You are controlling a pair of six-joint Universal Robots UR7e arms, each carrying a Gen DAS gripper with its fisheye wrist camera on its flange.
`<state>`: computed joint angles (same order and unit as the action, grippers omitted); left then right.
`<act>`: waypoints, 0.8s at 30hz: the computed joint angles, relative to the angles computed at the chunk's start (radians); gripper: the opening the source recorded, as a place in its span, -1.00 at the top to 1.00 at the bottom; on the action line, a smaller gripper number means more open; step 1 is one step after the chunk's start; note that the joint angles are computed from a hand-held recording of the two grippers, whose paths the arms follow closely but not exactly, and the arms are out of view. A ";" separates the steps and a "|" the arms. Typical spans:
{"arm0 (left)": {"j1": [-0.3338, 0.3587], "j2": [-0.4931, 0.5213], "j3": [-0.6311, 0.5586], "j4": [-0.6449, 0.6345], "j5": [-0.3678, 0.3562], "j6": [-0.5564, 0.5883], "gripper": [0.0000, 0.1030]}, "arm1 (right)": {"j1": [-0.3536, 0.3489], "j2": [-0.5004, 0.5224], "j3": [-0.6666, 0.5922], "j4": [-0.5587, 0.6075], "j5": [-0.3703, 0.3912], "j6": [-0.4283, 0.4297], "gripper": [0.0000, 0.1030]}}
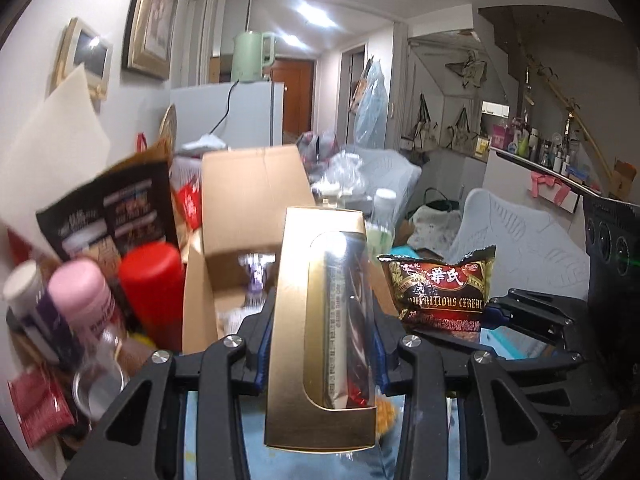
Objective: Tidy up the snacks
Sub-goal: 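Carry the gold box and cereal bag up over the cardboard box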
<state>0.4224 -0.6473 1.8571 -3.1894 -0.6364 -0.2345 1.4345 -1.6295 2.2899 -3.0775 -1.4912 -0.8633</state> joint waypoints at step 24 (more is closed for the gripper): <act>0.152 0.185 -0.372 -0.120 0.022 0.286 0.26 | 0.048 0.283 -0.391 0.051 -0.006 0.135 0.19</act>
